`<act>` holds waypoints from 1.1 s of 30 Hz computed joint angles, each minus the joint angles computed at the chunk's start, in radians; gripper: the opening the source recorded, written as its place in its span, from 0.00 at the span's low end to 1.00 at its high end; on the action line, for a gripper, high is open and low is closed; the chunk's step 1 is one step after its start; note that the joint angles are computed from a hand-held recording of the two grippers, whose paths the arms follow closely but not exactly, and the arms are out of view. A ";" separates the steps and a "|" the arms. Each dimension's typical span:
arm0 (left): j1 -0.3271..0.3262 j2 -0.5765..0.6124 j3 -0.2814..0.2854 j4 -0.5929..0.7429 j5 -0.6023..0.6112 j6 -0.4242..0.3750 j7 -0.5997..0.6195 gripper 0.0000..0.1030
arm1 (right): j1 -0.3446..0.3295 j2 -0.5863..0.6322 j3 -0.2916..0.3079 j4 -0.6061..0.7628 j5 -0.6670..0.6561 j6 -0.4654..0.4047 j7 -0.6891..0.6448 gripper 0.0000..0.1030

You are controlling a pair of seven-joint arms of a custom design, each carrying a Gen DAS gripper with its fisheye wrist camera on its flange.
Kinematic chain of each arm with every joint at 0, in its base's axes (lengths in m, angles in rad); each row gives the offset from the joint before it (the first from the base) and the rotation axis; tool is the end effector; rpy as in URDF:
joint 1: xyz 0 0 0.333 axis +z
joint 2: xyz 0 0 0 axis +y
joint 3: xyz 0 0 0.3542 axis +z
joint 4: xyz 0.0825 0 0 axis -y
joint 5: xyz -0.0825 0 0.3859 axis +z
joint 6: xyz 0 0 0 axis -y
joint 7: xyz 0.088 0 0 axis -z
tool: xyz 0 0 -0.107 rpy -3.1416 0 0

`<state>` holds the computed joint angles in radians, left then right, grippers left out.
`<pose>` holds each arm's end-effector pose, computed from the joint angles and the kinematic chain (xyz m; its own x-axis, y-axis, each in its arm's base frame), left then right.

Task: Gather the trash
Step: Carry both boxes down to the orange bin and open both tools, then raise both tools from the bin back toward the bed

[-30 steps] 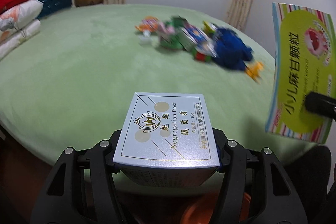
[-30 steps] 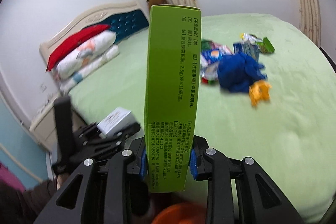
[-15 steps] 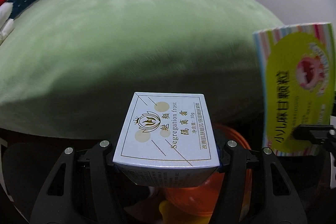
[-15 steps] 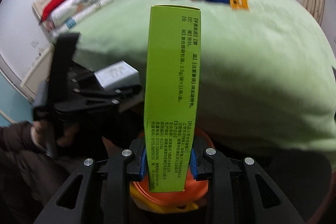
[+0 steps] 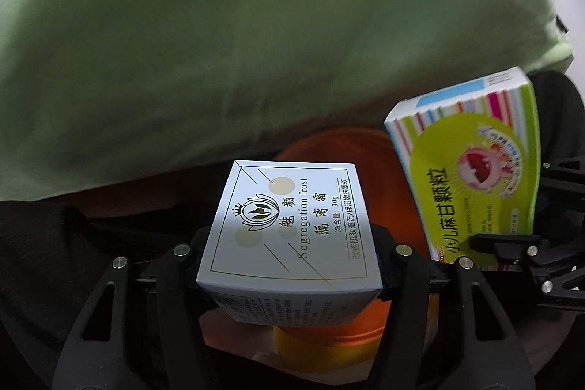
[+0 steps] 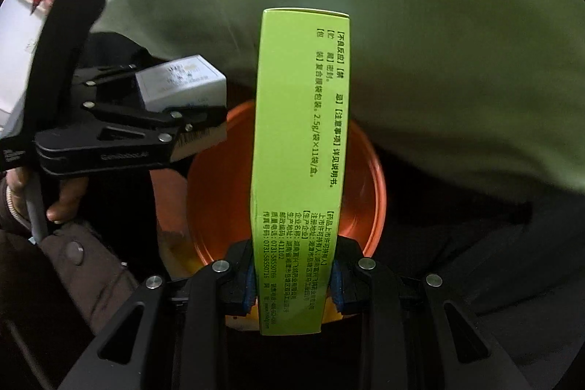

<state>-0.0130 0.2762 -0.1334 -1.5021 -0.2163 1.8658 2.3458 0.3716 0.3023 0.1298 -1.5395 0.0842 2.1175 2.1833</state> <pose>0.6596 -0.1023 0.5574 -0.7620 -0.6366 0.1188 -0.6448 0.7291 -0.2294 0.6103 0.3250 0.5456 -0.1307 -0.9585 -0.2534 -0.9729 0.1732 -0.1530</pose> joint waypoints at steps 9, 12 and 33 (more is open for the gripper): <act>-0.038 0.062 0.005 0.071 0.118 -0.089 -0.018 0.57 | -0.028 0.080 0.001 0.118 0.056 -0.129 -0.037 0.29; -0.049 0.092 0.008 0.110 0.154 -0.130 -0.026 0.57 | -0.028 0.079 0.002 0.116 0.066 -0.146 -0.031 0.29; -0.066 0.160 0.002 0.221 0.173 -0.145 -0.049 0.84 | -0.007 -0.039 -0.008 -0.006 -0.009 0.059 0.005 0.55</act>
<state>-0.0787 0.4357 -0.1317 -1.2811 -0.0431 1.7213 2.2963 0.3646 0.2634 0.1221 -1.5455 0.0753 2.1769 2.1882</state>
